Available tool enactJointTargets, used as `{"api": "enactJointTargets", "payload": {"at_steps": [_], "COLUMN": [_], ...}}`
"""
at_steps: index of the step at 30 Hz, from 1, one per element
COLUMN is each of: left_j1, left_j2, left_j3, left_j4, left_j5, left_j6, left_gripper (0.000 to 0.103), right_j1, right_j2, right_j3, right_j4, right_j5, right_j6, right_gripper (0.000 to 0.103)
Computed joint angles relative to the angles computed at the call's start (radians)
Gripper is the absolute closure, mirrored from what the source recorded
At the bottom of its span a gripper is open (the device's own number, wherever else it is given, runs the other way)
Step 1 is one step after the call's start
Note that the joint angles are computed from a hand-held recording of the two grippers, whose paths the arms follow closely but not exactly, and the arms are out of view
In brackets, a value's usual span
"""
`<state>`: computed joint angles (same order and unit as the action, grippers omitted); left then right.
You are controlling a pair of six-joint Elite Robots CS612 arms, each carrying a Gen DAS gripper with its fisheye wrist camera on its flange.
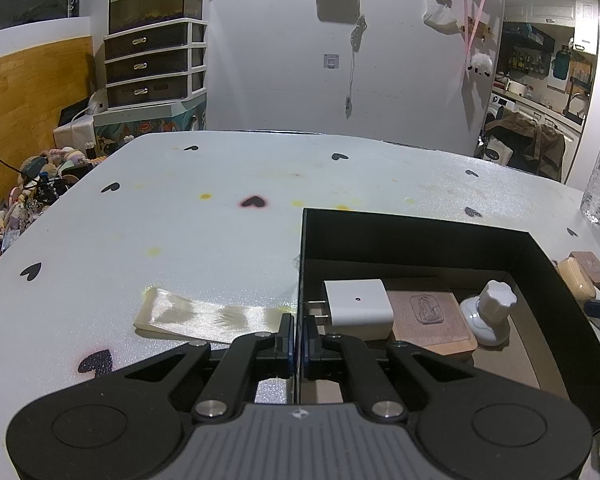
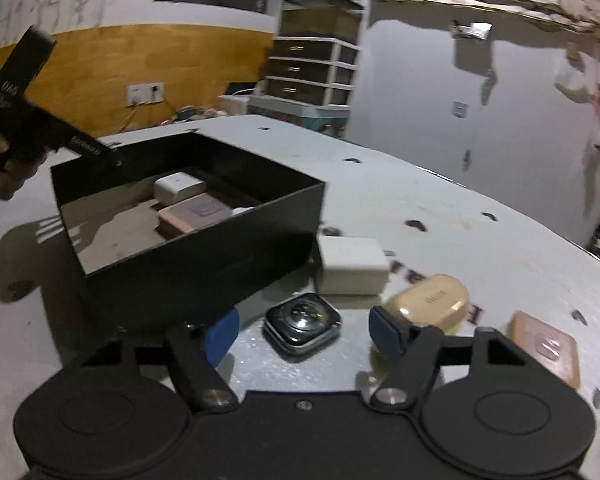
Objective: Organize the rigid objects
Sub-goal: 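Move the right tool back over the table toward the black smartwatch, then grasp the black smartwatch with the right gripper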
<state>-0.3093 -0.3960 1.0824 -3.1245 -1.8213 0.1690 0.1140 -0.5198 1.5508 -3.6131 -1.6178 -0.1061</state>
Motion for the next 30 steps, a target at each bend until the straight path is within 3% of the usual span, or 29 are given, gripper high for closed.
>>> {"api": "enactJointTargets", "payload": {"at_steps": [5,10,18,22,26,30], "left_j1": [0.0,0.001,-0.001,-0.001,-0.002,-0.002], "left_j2": [0.0,-0.001,0.0,0.0,-0.001,-0.001], "left_j3": [0.001,0.002,0.001,0.002,0.003,0.003], "left_j4": [-0.001,0.001,0.0,-0.001,0.0,0.0], "left_j5": [0.0,-0.002,0.0,0.002,0.004,0.003], "left_j6": [0.0,-0.001,-0.002,-0.001,-0.002,-0.001], "left_gripper": [0.099,0.099,0.099,0.099,0.099,0.099], "right_j1": [-0.014,-0.042,-0.054,-0.045,-0.03,-0.018], "right_j2": [0.005,0.006,-0.025,-0.032,-0.026,-0.018], "right_j3": [-0.033,-0.049,0.012,0.022,-0.007,-0.032], "right_j4": [0.081,0.124,0.133,0.134,0.158,0.174], "right_j5": [0.062,0.162,0.275,0.248,0.167,0.103], "right_j6": [-0.059,-0.038,-0.053,-0.017,0.084,0.167], "right_gripper": [0.03,0.03,0.037,0.039,0.04,0.047]}}
